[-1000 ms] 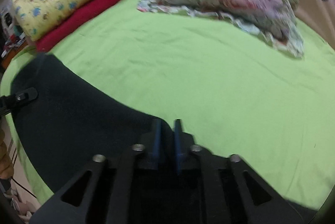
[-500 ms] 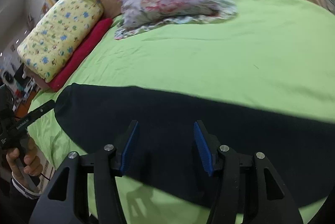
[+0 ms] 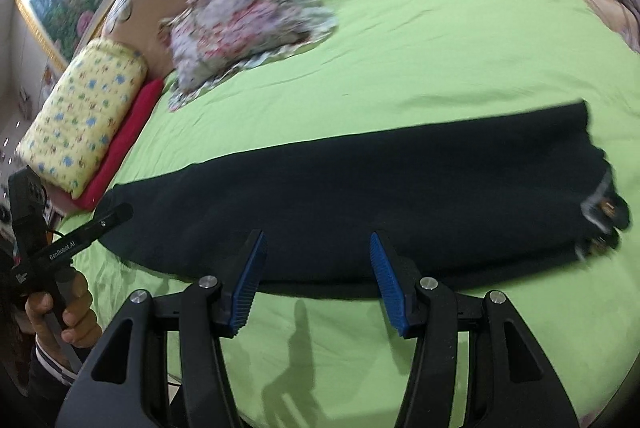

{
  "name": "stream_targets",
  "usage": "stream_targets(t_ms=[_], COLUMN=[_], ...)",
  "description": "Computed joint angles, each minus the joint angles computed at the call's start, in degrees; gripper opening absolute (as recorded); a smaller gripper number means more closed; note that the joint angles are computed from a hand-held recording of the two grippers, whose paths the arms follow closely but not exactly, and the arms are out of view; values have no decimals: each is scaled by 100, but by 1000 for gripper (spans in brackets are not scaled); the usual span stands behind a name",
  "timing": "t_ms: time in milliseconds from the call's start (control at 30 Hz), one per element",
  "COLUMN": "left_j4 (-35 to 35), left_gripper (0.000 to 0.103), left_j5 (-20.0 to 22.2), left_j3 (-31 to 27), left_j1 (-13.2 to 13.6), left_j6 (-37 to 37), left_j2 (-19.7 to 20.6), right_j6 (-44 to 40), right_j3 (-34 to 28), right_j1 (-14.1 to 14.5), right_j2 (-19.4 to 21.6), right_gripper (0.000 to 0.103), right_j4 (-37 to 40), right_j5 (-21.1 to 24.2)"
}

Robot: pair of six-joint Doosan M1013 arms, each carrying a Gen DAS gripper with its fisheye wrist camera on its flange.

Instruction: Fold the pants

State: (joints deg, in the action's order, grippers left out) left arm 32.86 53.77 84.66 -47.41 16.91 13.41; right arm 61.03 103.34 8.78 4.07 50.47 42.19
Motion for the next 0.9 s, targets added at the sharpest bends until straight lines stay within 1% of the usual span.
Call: stream_targets(t_ms=[133, 333, 467, 633, 733, 900], left_j4=[-129, -712, -989, -1467, -1722, -2243], left_gripper=[78, 78, 79, 79, 80, 80], left_j5=[-36, -109, -193, -376, -350, -155], left_j3=[-191, -604, -843, -1132, -1351, -1814], left_j1=[-27, 108, 184, 284, 313, 357], left_j6=[241, 975, 1432, 1915, 2247, 2911], left_j2=[122, 403, 569, 774, 921, 1231], right_j6=[47, 341, 694, 1158, 1352, 1471], right_j3=[171, 356, 460, 479, 467, 490], right_j1=[-187, -444, -567, -673, -742, -853], right_j2=[-93, -198, -275, -300, -306, -309], right_gripper=[55, 55, 55, 55, 55, 56], right_j4=[92, 155, -9, -333, -402, -441], right_j5=[-53, -72, -262, -339, -351, -349])
